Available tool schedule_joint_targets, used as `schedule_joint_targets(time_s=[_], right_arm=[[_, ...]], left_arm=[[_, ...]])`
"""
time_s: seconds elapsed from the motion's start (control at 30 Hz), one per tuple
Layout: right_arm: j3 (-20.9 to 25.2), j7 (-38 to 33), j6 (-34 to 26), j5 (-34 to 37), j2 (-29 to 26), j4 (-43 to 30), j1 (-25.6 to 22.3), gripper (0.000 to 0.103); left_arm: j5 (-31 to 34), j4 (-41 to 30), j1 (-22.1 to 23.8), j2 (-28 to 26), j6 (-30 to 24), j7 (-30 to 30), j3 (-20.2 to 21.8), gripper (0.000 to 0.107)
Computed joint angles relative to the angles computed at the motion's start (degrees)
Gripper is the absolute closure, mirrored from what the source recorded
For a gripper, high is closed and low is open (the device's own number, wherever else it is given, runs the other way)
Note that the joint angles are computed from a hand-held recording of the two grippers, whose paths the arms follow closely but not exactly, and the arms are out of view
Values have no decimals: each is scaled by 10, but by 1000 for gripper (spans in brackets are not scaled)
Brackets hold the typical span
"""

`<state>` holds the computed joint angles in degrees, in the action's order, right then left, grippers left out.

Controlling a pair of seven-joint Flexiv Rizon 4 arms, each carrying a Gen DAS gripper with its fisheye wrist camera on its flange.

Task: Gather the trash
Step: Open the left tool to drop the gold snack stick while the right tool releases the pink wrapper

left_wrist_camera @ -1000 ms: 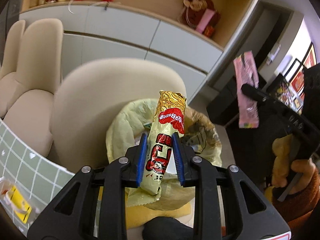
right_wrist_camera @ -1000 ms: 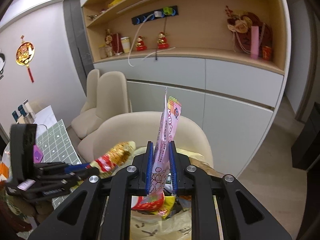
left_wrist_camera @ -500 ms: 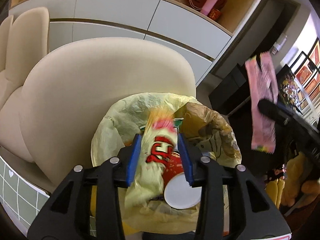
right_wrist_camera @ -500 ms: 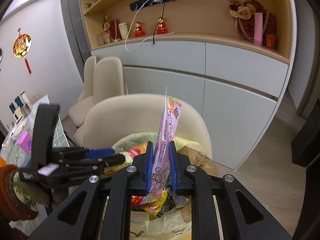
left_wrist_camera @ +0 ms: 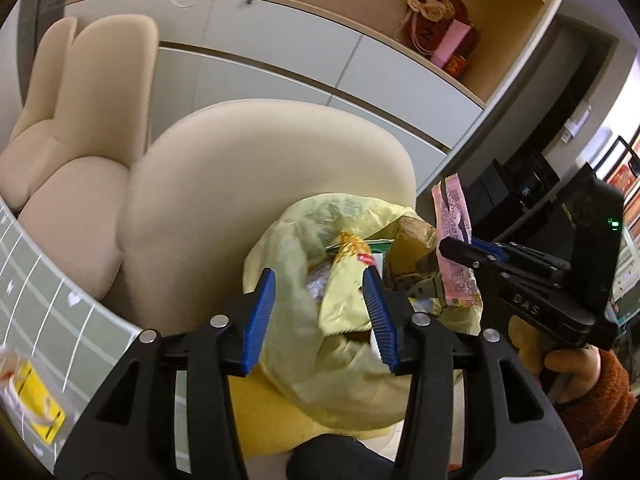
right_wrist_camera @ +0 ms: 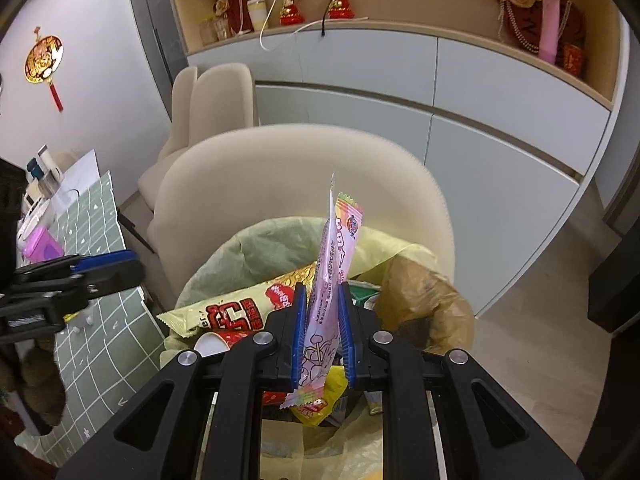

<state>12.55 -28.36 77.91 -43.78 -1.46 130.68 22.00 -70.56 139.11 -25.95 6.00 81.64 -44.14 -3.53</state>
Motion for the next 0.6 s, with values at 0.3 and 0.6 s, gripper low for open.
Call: schedule_joint_targets(time_s=[0.3,0.6], right_arm=[[5,2,-36,-5,-5,-7,11,86],[10,46,-42,-33,17,0,9,61]], left_arm=[[2,43,-1,44,-3,-35,19,63],[15,98,-16,106,22,-77,43,61]])
